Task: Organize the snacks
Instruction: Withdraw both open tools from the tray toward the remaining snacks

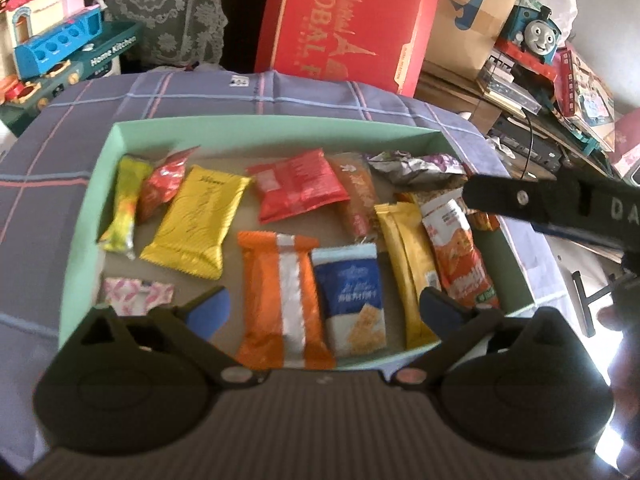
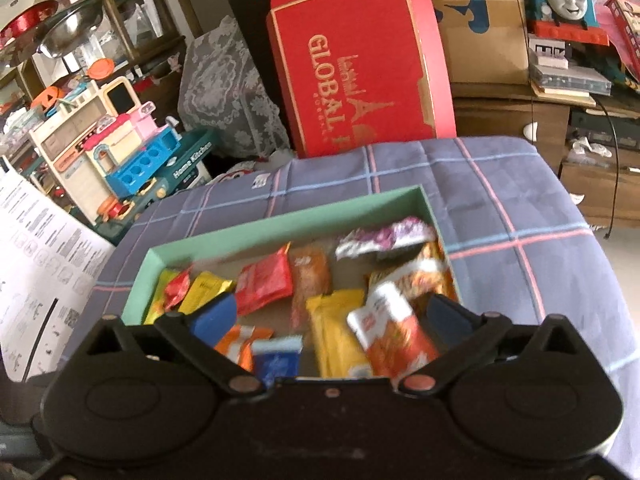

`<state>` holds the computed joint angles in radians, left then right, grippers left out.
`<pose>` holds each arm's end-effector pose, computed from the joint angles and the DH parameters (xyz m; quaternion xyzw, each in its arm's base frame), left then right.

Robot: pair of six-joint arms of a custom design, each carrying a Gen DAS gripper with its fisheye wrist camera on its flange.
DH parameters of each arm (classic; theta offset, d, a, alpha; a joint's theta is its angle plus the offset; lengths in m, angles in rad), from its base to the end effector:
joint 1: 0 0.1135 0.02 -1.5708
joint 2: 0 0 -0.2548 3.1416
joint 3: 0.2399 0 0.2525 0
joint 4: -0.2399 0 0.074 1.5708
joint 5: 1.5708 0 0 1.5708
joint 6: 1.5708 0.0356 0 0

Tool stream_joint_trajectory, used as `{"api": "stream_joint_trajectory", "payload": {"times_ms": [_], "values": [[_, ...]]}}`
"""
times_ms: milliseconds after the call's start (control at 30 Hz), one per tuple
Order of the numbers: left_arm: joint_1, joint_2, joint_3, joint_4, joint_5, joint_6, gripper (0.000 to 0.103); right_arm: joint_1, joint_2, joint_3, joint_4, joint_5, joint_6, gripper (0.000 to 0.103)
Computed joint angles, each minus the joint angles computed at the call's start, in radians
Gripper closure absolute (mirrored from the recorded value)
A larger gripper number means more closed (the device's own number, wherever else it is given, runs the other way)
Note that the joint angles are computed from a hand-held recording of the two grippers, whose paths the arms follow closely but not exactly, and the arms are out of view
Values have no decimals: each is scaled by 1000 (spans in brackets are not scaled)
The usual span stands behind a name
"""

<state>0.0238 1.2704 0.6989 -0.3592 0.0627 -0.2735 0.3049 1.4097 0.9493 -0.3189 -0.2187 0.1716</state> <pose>0.2488 0.0037 0.1868 -0.1308 0.9398 -0.0687 0.3083 0.2866 0.0983 0.2333 -0.1031 0.9124 0.1883 0.3486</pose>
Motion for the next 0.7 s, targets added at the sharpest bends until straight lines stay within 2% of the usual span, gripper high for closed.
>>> {"api": "stream_joint_trajectory", "payload": {"times_ms": [200, 367, 533, 700], "values": [[31, -169, -88, -82, 15, 22, 0, 49, -155, -112, -44, 12, 28, 0], [114, -333, -171, -171, 55, 71, 0, 78, -272, -182, -84, 0, 50, 0], [235, -474, -239, -262, 105, 164, 0, 126, -366, -247, -117, 12, 68, 0], [390, -539, -302, -315, 153, 279, 0, 186, -407, -305, -128, 36, 97, 0]]}}
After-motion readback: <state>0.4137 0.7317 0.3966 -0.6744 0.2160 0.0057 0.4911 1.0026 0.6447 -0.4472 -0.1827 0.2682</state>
